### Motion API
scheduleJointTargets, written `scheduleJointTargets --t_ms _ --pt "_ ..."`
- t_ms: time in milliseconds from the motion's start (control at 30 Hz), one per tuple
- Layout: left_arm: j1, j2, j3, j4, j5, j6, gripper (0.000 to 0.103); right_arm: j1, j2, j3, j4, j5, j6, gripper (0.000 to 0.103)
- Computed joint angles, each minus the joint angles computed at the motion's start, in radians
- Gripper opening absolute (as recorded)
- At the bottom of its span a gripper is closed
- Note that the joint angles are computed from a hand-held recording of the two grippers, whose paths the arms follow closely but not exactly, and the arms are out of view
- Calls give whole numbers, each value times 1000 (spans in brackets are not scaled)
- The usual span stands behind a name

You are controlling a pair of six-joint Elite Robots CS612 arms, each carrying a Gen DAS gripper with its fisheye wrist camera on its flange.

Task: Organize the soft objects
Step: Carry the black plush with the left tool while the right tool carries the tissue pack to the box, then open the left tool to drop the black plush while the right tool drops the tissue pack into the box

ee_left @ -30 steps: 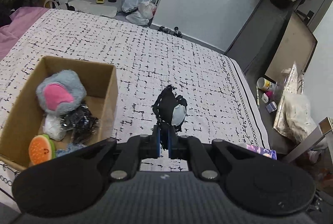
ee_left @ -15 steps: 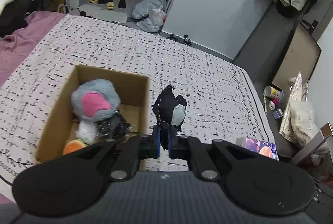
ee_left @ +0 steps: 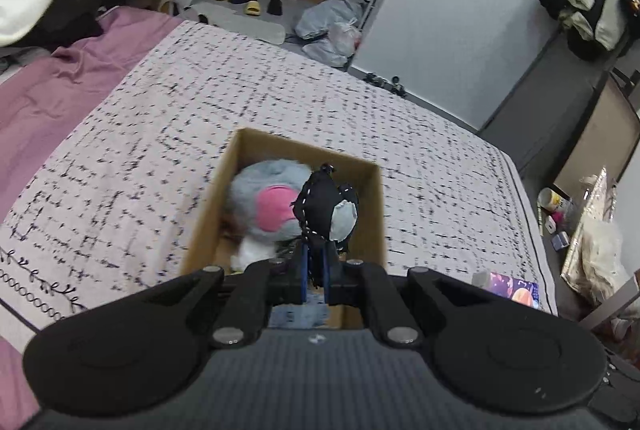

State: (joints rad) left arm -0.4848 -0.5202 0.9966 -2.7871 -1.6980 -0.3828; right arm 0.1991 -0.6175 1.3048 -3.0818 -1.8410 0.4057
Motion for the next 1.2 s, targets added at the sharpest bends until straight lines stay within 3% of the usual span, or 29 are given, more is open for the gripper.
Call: scheduleJointTargets --t_ms 333,467,633,1067,1200 --pt "16 31 -21 49 6 -18 9 13 37 -75 39 24 -26 69" --pt "21 45 -38 120 17 -41 32 15 54 -116 53 43 -45 69" --pt "41 41 -11 66 -49 -111 42 13 77 -169 80 74 -50 69" --pt "46 1 39 34 -38 -100 49 13 130 -278 154 136 -40 70" --pt "48 -13 56 6 -6 -112 58 17 143 -309 170 163 -46 70"
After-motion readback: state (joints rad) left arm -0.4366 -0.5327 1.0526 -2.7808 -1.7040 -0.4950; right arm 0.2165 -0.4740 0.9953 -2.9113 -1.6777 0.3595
